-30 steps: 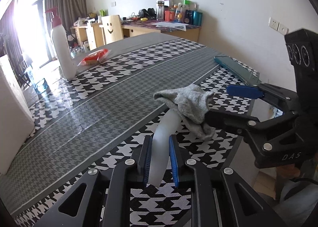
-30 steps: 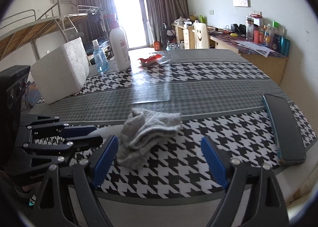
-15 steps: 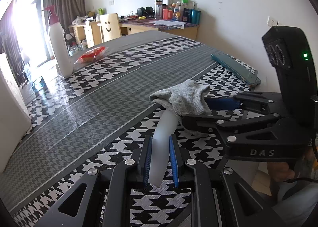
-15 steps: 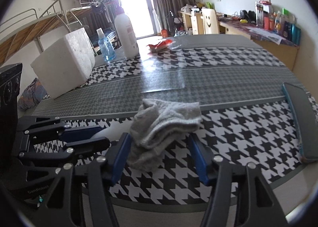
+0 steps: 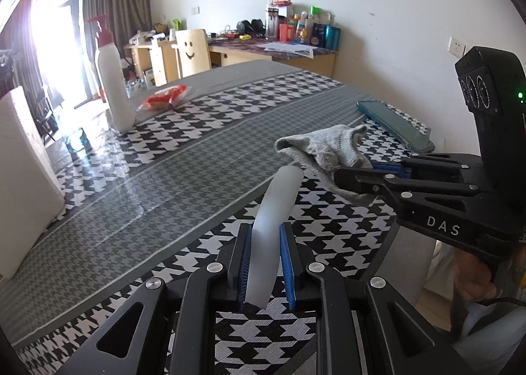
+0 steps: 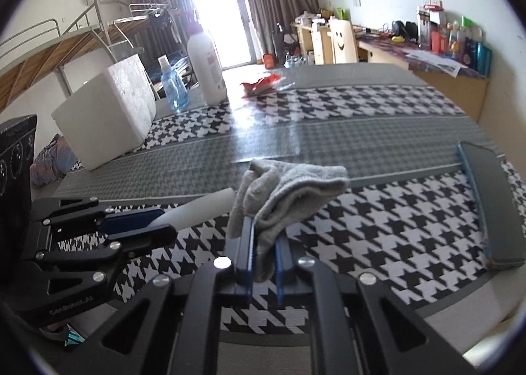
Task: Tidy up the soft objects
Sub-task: 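Close the right gripper on the grey cloth, then lift and carry the foam tube and grey cloth in both grippers to the box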
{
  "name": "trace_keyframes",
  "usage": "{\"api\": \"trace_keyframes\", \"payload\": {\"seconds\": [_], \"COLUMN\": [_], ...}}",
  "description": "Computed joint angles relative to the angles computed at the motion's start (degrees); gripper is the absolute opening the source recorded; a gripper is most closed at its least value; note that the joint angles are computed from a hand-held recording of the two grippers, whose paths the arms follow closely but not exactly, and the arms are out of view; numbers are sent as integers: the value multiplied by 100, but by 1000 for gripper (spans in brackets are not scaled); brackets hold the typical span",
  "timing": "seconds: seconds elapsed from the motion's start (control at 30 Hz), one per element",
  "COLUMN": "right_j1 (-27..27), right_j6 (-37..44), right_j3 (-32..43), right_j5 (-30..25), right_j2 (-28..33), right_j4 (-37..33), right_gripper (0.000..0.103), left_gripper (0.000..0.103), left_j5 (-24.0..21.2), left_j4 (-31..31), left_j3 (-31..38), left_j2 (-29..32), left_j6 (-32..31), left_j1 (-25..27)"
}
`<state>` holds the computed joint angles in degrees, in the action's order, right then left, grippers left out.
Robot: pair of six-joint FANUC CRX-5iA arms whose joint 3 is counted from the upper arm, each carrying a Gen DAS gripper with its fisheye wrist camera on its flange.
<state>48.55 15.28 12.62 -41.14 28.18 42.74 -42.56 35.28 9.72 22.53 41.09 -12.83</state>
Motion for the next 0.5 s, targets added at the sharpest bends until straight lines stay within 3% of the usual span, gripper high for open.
{"api": "trace_keyframes", "payload": {"seconds": [0.5], "right_j1": [108], "right_j6": [-338], "right_j3": [-42], "right_j5": [-235], "right_j2": [-93], "right_j4": [719], "right_gripper": [13], "left_gripper": [19], "left_j5": [746], "left_j4": [223], "left_j3": [-441], "left_j2": [-435], "left_j6": [38], "left_j1": [1]}}
